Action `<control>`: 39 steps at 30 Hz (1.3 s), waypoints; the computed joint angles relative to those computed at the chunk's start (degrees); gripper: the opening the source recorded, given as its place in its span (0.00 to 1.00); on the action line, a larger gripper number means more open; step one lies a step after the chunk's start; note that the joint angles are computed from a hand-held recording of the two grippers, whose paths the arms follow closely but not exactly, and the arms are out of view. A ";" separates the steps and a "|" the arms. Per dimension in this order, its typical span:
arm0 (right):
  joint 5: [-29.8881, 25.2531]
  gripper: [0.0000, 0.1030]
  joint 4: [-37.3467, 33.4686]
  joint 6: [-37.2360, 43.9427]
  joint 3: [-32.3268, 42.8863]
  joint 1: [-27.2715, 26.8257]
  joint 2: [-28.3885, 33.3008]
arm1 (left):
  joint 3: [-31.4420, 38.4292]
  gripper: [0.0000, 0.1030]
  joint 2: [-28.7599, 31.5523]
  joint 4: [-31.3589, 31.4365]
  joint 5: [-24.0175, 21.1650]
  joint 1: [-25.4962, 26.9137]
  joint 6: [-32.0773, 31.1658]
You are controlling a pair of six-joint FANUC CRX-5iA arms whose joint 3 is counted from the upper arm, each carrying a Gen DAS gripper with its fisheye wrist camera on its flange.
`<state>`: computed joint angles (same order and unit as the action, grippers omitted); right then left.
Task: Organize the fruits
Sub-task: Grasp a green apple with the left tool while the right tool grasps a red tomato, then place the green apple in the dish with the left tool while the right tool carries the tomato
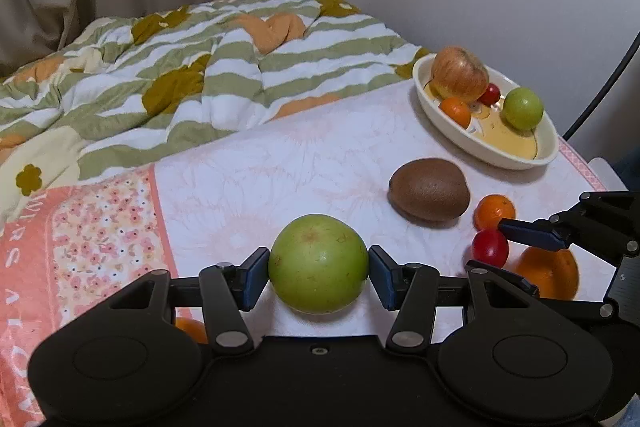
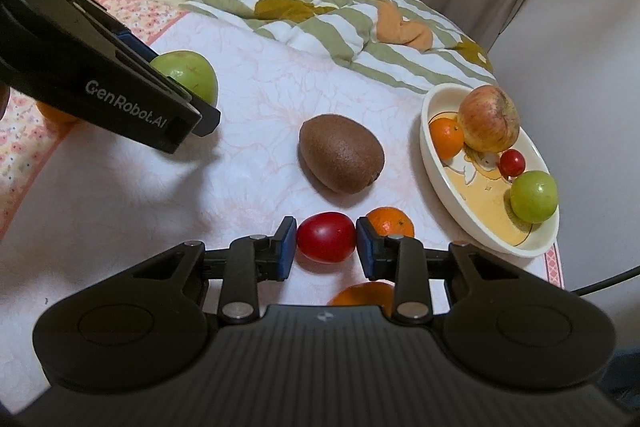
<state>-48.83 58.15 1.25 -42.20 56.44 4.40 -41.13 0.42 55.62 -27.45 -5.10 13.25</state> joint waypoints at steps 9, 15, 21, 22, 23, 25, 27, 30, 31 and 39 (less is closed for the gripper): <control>-3.40 0.46 0.53 -2.25 -1.05 2.54 -4.50 | -3.07 0.56 -6.01 3.77 0.04 -0.14 -0.87; -6.53 0.46 0.49 -4.02 -3.15 4.68 -10.41 | -5.12 0.56 -11.49 4.20 0.73 -1.44 1.31; -7.83 0.46 2.13 -3.83 -7.11 5.39 -18.34 | -6.45 0.56 -16.56 1.22 3.75 -4.26 8.34; -7.69 0.46 2.57 -3.43 -7.99 5.21 -19.94 | -6.50 0.56 -17.36 -0.15 4.74 -5.08 10.71; -7.39 0.46 2.94 -2.94 -8.79 4.95 -21.41 | -6.43 0.56 -17.98 -1.76 5.65 -5.83 13.20; -6.28 0.46 3.10 -1.11 -10.51 4.24 -25.08 | -5.63 0.56 -19.07 -7.28 7.08 -7.19 20.69; -5.05 0.46 2.96 1.14 -12.02 3.36 -28.66 | -4.40 0.56 -19.58 -12.96 8.08 -8.56 28.35; -2.38 0.46 2.21 5.97 -13.93 0.88 -33.94 | -1.54 0.56 -19.41 -23.02 9.17 -10.85 40.88; -1.58 0.46 1.87 7.58 -14.43 -0.07 -35.43 | -0.27 0.56 -19.14 -26.96 9.37 -11.73 45.53; 10.37 0.46 -1.91 21.77 -17.18 -14.08 -43.09 | 13.37 0.56 -12.62 -58.98 5.87 -20.71 84.54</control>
<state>-38.46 56.24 23.02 -59.38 42.36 -38.69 -27.76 -12.20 -3.36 -21.58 -25.82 97.80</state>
